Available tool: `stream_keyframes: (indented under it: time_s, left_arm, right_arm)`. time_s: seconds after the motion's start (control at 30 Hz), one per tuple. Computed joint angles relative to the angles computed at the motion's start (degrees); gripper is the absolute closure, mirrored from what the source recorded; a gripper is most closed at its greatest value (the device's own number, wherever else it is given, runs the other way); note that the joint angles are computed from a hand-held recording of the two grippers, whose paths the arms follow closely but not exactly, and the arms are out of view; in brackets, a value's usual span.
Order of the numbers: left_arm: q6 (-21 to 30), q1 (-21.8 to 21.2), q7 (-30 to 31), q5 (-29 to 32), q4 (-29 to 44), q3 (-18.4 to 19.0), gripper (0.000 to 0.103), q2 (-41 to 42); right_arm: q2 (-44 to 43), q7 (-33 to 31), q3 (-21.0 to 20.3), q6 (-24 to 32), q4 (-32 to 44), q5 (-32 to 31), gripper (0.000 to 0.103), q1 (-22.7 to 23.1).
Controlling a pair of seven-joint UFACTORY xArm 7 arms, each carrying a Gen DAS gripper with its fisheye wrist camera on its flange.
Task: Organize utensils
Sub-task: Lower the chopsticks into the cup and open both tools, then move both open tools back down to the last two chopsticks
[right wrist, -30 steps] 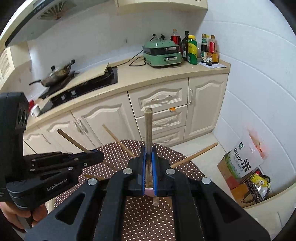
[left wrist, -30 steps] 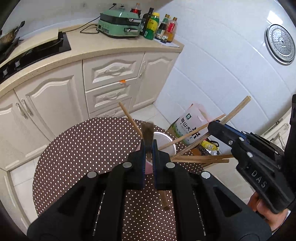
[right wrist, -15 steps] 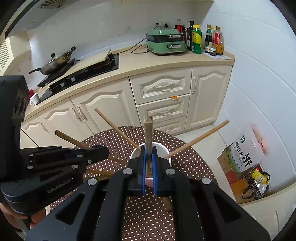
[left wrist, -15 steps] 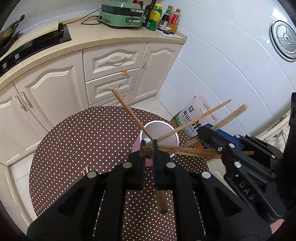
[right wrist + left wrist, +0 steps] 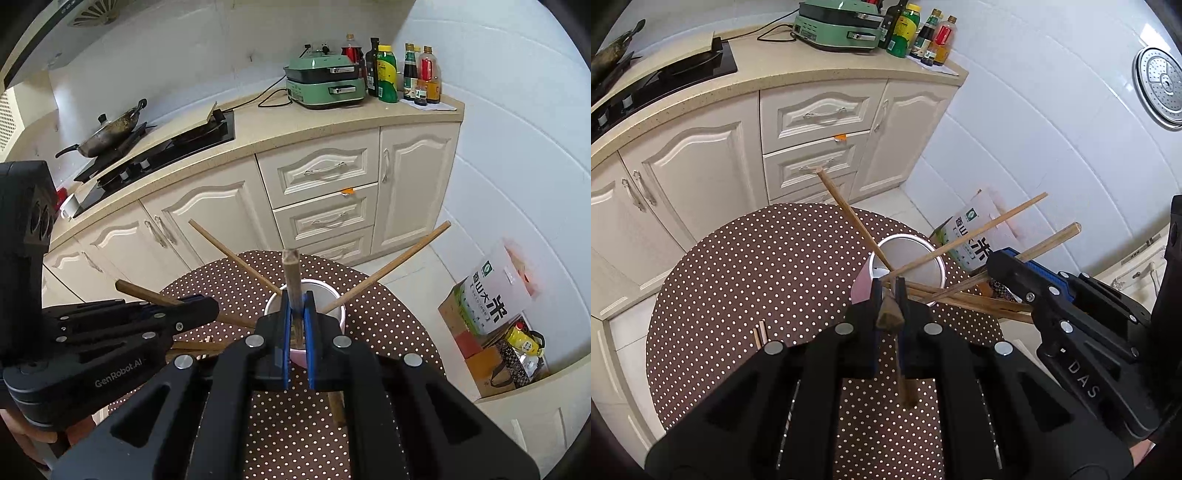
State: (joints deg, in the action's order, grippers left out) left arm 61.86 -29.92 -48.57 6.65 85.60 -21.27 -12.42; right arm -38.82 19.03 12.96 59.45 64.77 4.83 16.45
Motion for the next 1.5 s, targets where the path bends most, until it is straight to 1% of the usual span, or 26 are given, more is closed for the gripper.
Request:
stream_keyframes:
  time_s: [0.13, 0.17, 0.2, 0.23, 0.27, 0.3, 0.43, 0.53, 0.67, 0.73, 0.83, 0.9, 0.97, 1.07, 1.5]
  left_arm:
    - [-0.22, -0.06, 0.06, -0.21, -0.03, -0.04, 0.093, -0.49]
    - [-0.13, -0.04, 0.00, -0.02, 0.13, -0.17, 0.089, -0.54]
    - [-0.07, 0.01, -0.05, 0.18, 0.15, -0.23, 0.082, -0.68]
    - [-0.15, 0.03, -0.16, 0.22, 0.14, -0.30, 0.077, -0.88]
    - [-0.48, 0.09, -0.49, 0.42, -0.08, -0.40, 0.064, -1.35]
    - [-0.63, 0.28, -1.03, 0.99, -0.19, -0.67, 0.053, -1.73]
    - [-0.57, 0.69, -1.49, 1.55, -0.12, -1.22, 0.053, -3.08]
    - [0.35, 1.30, -1.93, 3.38, 1.03, -2.29, 0.052, -3.63]
    - [2.55, 2.32, -2.48, 6.77, 2.63, -4.05, 0.044, -4.97]
    - [3.77, 2.94, -2.66, 8.41, 2.98, -4.92, 0.041, -6.29]
    - [5.23, 4.08, -2.91, 9.41, 2.72, -5.83, 0.037, -8.53]
    - [6.62, 5.07, -3.09, 9.74, 2.34, -6.50, 0.034, -10.46]
    - [7.74, 6.06, -2.97, 9.66, 1.87, -7.12, 0.032, -12.23]
    - [9.20, 7.36, -2.40, 8.51, 0.61, -7.55, 0.032, -15.36]
    - [16.06, 13.43, 2.24, 0.42, -6.19, -7.01, 0.031, -30.04]
  right_arm:
    - [-0.35, 0.64, 0.03, 0.10, 0.17, 0.12, 0.096, -0.12]
    - [-0.49, 0.79, 0.00, 0.12, 0.16, 0.21, 0.095, -0.11]
    - [-0.69, 1.07, 0.00, 0.17, 0.21, 0.31, 0.094, -0.14]
    - [-0.91, 1.31, 0.04, 0.12, 0.19, 0.36, 0.093, -0.18]
    - [-0.97, 1.45, 0.04, 0.13, 0.31, 0.42, 0.092, -0.18]
    - [-1.07, 1.60, 0.07, 0.22, 0.43, 0.45, 0.090, -0.19]
    - [-1.97, 2.60, 0.22, 0.36, 0.85, 0.59, 0.085, -0.39]
    - [-2.66, 3.44, 0.56, 0.25, 1.33, 0.59, 0.081, -0.57]
    - [-3.65, 4.50, 1.16, 0.35, 2.15, 0.37, 0.077, -0.80]
    - [-4.10, 5.08, 1.63, 0.30, 2.75, 0.13, 0.074, -1.00]
    - [-4.64, 5.94, 2.54, 0.30, 3.76, -0.27, 0.069, -1.21]
    - [-4.91, 6.45, 3.08, 0.27, 4.37, -0.42, 0.068, -1.24]
    - [-5.19, 6.91, 3.76, 0.21, 5.07, -0.50, 0.068, -1.10]
    - [-5.40, 7.76, 5.17, 0.33, 6.22, -0.61, 0.068, -0.85]
    - [-4.32, 11.55, 11.07, 1.82, 8.62, -0.06, 0.068, 2.13]
